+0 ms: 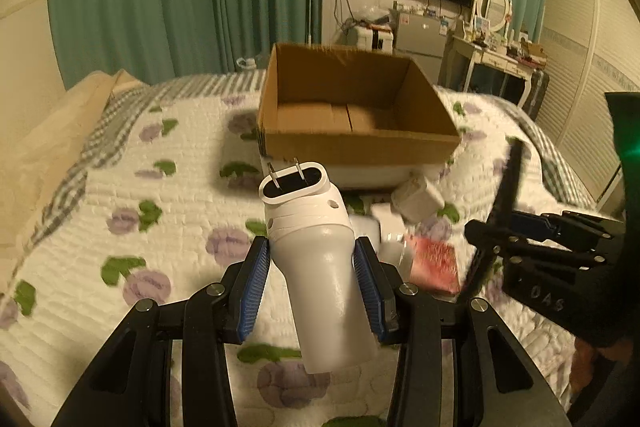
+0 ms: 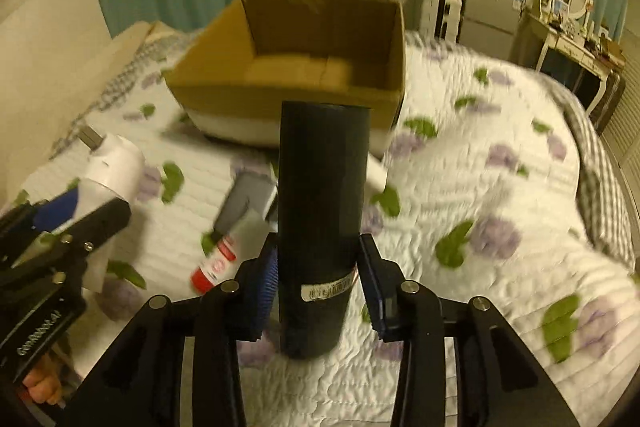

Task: Organize rigid objects
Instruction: 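Carry both held items over the cardboard box and open both grippers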

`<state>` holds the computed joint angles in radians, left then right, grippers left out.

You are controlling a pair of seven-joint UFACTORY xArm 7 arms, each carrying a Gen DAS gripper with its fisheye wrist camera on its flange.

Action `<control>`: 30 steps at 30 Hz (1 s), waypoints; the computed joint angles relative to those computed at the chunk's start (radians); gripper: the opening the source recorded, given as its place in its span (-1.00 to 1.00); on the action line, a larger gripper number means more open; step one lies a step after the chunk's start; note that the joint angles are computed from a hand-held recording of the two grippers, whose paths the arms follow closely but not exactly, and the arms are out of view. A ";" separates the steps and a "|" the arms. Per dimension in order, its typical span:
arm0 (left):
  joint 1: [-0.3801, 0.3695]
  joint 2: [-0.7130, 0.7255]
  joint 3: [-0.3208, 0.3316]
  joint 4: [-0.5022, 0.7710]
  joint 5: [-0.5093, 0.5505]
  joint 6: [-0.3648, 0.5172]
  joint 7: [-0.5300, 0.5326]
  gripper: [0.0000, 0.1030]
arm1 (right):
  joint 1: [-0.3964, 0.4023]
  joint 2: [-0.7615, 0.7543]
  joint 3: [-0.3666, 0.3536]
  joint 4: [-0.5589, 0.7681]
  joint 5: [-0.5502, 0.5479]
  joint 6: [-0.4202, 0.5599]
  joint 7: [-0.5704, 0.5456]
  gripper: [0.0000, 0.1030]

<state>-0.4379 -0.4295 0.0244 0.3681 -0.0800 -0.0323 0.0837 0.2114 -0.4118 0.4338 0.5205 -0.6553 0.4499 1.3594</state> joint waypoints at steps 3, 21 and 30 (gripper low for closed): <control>0.000 -0.014 -0.002 0.035 0.001 0.014 -0.001 -0.15 | 0.004 -0.052 -0.026 0.009 0.009 0.001 -0.048 -0.45; 0.120 0.258 -0.130 0.434 0.039 0.037 -0.030 -0.15 | -0.144 0.000 -0.130 0.267 0.122 -0.089 -0.485 -0.64; 0.220 0.459 -0.187 0.606 0.435 0.062 -0.382 -0.15 | -0.066 0.322 -0.249 0.483 0.264 0.007 -0.760 -0.64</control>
<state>-0.2175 0.0299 -0.1631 0.9739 0.3553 0.0295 -0.2979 0.1455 -0.0897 0.1848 1.0039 -0.3908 0.4570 0.5998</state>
